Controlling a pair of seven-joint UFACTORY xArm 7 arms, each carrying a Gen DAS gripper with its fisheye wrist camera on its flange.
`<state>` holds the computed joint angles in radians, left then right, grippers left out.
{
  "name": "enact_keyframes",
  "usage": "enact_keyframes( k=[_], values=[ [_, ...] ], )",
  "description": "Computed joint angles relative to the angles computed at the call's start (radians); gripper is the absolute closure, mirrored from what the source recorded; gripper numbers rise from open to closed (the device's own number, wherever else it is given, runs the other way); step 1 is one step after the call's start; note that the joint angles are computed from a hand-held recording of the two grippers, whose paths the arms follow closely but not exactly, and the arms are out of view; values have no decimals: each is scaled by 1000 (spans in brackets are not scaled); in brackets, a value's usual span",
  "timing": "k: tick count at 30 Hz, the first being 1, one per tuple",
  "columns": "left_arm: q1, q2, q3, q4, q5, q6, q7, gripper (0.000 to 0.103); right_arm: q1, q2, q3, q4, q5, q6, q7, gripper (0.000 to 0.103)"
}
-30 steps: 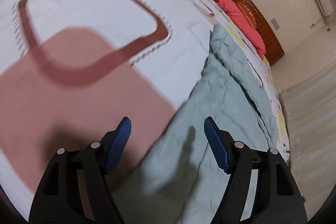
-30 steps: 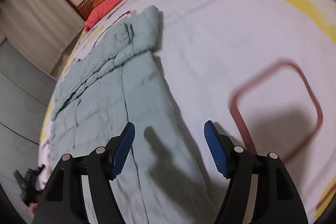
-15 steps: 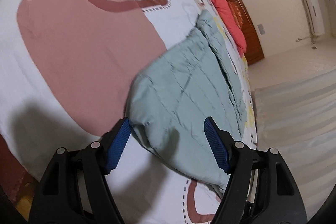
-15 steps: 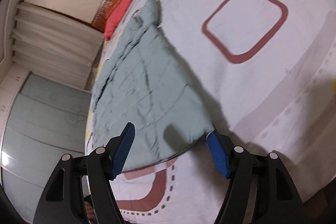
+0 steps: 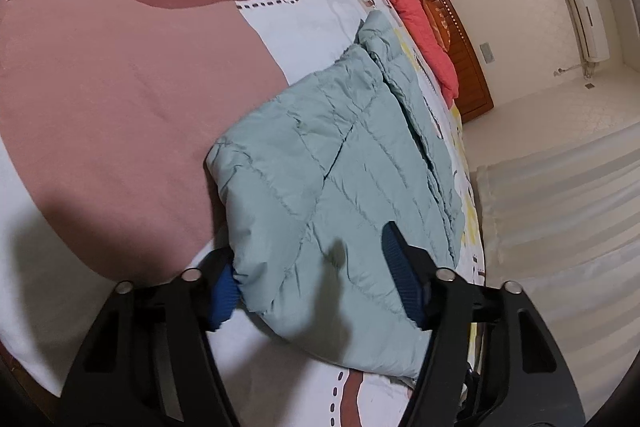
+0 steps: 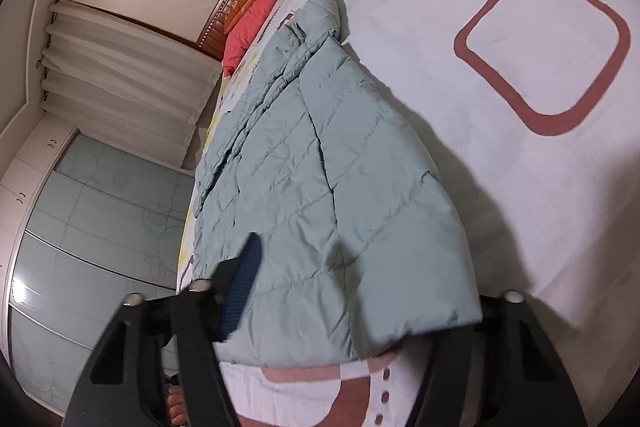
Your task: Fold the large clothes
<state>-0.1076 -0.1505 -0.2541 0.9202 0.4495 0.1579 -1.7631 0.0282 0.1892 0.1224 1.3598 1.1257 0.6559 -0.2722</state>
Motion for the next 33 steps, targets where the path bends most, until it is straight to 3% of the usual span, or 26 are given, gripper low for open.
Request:
enact_keyframes(
  k=[5, 8, 13, 22, 29, 33],
  values=[
    [-4, 14, 13, -5, -8, -13, -1, 82, -5, 32, 3, 30, -14, 0, 26, 76],
    [3, 21, 11, 9, 16, -12, 0, 91, -13, 42, 9, 42, -10, -5, 19, 89],
    [45, 14, -12, 52, 166, -20, -55, 94, -18, 32, 17, 47, 16, -29, -32, 95],
    [82, -12, -33, 92, 301, -46, -115, 96, -10, -22, 11, 28, 81, -61, -125, 97],
    [137, -68, -79, 80, 344, -55, -132, 97, 14, -69, -5, 16, 105, -87, -199, 99],
    [160, -118, -106, 68, 313, -53, -95, 98, 19, -108, -20, 2, 156, -63, -242, 99]
  ],
)
